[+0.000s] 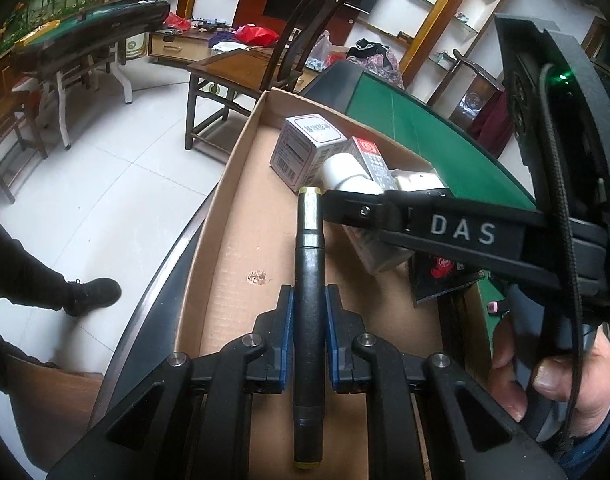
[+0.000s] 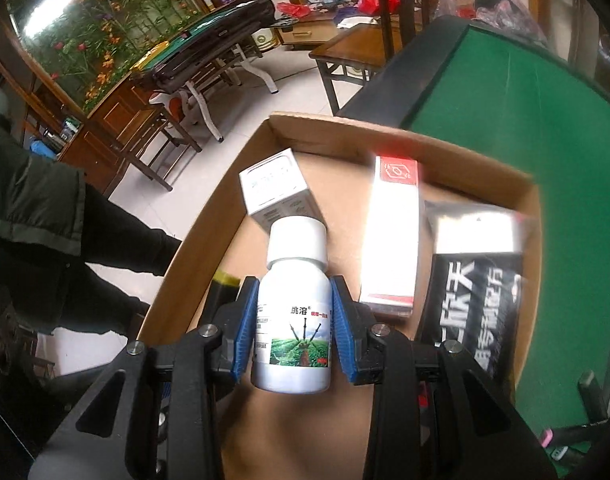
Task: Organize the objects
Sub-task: 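Carry the marker and bottle into the cardboard tray and open both tools, then move both open tools back toward the pile on the table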
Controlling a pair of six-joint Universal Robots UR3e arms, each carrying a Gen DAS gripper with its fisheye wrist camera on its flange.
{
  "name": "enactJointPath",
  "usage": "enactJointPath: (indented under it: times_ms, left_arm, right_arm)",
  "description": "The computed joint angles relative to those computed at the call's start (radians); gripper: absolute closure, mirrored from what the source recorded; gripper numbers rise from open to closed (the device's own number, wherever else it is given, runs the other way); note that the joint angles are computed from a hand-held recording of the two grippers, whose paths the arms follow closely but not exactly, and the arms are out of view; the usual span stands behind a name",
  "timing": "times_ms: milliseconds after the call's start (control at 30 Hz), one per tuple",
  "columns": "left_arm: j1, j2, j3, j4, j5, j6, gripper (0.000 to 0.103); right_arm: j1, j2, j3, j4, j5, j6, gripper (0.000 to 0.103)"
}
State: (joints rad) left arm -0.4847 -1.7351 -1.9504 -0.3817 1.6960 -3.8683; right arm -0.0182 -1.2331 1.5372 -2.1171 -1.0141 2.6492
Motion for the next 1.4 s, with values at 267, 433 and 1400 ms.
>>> enactJointPath:
  times_ms: [267, 433, 1400]
  left_arm:
    - [0.01, 0.004, 0.004, -0.013, -0.005, -0.001, 0.091]
    - [0.015, 0.011, 0.0, -0.016, -0.008, -0.002, 0.091]
    - [-0.141, 0.013, 0.141, -0.105, 0.064, -0.034, 0.089]
  right_arm:
    - [0.008, 0.034, -0.034, 0.015, 0.008, 0.018, 0.07]
    - [0.005, 0.045, -0.052, 0.033, 0.005, 0.021, 0.069]
    - [-0.202, -0.235, 0.152, 0.227, 0.15, -0.189, 0.068]
